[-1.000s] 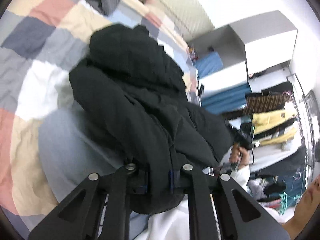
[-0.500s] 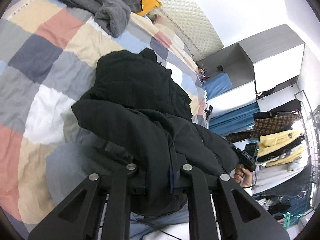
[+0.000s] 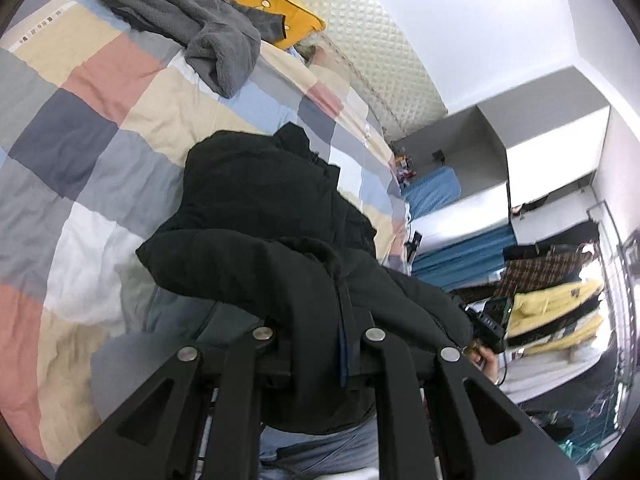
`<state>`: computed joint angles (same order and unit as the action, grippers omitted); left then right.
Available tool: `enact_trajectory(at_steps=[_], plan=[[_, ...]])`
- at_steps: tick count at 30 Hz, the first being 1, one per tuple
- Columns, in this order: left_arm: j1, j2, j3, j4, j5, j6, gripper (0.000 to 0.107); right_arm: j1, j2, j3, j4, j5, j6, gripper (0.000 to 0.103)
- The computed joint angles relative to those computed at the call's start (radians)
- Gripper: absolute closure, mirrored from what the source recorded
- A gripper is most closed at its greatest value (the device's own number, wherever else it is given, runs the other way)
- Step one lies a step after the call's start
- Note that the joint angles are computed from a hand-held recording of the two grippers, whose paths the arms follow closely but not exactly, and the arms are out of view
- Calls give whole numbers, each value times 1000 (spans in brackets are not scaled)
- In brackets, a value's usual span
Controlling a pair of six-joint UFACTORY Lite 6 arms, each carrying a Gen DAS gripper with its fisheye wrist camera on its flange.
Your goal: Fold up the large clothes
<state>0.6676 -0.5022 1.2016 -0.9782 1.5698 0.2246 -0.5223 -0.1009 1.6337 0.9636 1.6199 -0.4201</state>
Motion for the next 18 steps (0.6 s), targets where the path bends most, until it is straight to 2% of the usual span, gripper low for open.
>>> enact_trajectory(at_steps=[7, 10, 18], plan=[[-114, 296, 221, 19, -161, -69, 91, 121, 229, 150, 32, -154, 89, 97], [-197, 439, 351, 79, -255, -159, 91, 173, 357, 249, 39, -216, 146, 97], [-240, 822, 678, 39, -372, -363, 92, 245, 755, 655, 21, -290, 330, 97]])
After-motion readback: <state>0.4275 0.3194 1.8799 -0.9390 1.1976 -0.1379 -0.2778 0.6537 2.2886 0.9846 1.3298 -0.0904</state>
